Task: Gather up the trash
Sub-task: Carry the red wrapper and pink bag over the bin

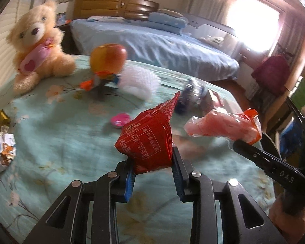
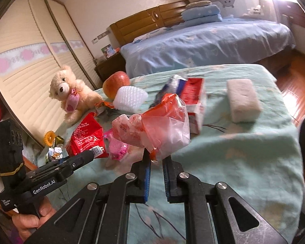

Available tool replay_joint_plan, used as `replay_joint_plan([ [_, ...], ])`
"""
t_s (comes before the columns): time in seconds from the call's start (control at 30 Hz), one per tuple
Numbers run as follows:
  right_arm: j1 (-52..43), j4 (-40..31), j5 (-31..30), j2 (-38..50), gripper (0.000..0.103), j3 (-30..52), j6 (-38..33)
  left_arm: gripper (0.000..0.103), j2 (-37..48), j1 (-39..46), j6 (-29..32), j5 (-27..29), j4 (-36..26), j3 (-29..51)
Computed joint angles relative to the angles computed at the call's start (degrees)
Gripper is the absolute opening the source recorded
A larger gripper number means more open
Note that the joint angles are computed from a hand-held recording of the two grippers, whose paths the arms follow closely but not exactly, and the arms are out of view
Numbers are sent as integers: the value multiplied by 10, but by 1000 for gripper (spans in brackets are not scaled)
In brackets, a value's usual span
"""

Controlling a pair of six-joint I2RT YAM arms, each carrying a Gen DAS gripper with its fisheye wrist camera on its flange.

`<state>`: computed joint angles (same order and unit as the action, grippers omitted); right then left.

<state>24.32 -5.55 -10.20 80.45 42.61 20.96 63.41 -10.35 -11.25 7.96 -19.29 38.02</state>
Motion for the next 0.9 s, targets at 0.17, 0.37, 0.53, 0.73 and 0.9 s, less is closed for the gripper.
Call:
replay_joint_plan([
  [0.17,-36,-18,-5,-52,11,-35,-5,31,6,-48,-13,-12,-2,7],
  [0.37,-80,-38,-17,-96,11,-60,-17,31,21,-102,-27,-31,2,16],
  [0.53,-120,-53,-31,-126,11,-79,-28,31,47,-146,-42,-46,10,33],
  [0.73,-174,-75,-51,-160,11,-95,-47,31,86,-196,-53,-63,25,57],
  [0.9,-232,-93,-74,-186,11,-105,-66,31,125,-231,-58,-71,39,82],
])
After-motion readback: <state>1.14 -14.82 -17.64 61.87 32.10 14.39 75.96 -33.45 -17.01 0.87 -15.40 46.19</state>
